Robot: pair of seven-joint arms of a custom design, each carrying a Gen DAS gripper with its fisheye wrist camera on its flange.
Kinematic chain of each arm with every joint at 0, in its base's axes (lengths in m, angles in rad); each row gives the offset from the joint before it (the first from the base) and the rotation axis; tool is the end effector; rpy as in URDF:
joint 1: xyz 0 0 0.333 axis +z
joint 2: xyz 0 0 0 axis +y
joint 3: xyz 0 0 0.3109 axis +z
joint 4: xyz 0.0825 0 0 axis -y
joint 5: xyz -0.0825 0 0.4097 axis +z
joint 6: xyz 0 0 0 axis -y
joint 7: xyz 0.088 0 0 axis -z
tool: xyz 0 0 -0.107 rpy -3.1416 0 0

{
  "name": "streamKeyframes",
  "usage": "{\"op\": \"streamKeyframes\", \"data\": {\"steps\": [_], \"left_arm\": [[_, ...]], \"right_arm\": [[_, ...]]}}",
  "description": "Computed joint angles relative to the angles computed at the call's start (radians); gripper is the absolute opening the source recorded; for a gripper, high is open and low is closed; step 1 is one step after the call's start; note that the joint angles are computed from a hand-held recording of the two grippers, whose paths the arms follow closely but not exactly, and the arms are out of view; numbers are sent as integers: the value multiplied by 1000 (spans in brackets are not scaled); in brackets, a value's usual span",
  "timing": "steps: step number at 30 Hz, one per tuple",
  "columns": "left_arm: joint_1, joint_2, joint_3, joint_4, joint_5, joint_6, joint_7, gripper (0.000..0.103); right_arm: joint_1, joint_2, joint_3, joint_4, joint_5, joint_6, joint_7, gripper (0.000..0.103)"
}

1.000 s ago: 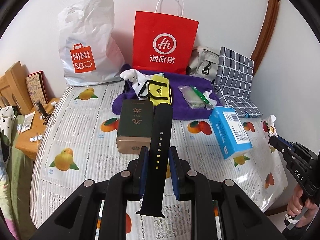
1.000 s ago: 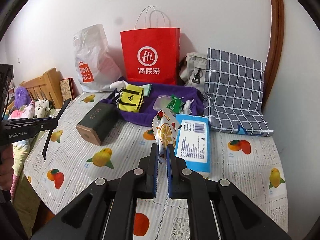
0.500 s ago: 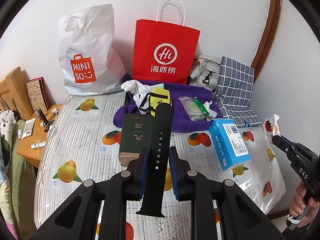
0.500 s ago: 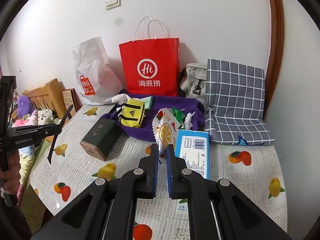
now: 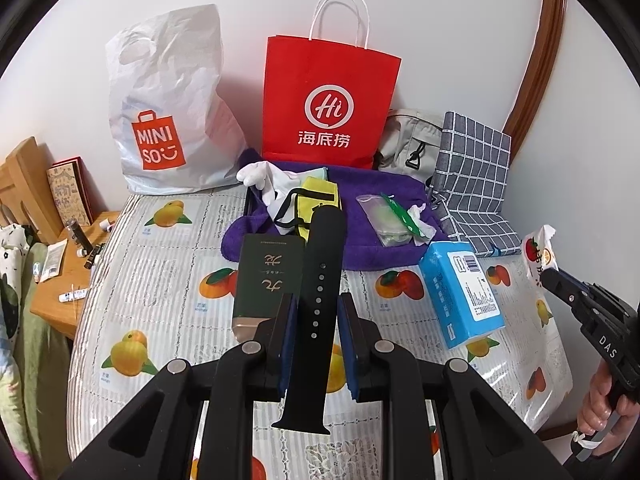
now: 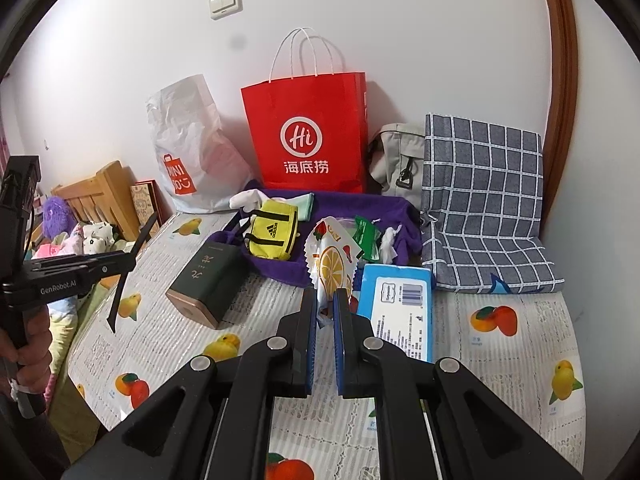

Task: Organize soft objects
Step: 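Carry the snack packet and black strap toward the purple towel, then lower the snack packet onto the towel and open the right gripper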

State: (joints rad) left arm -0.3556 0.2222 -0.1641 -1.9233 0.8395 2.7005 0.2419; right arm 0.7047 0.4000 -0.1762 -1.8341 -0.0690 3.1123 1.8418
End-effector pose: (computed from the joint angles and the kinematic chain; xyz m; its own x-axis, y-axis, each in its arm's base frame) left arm 0.5653 -0.3462 0.4134 0.0965 -0.9843 0.1480 -0.7352 -0.1707 -0.6560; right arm 0.6016 0.3748 0.4026 0.3994 -0.9127 -0.0867 -0.6085 -0.1932 -0.7696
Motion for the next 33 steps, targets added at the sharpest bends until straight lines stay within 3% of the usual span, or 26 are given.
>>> {"op": "streamKeyframes", "data": {"steps": [15, 33], "left_arm": [[-3, 105, 23, 136, -47, -11, 90, 20], [17, 267, 74, 339, -197, 27, 242, 20]], "right_arm": [[-121, 131, 119, 219, 76, -73, -115, 8], [-166, 442, 157, 701, 120, -261, -199, 8]]}}
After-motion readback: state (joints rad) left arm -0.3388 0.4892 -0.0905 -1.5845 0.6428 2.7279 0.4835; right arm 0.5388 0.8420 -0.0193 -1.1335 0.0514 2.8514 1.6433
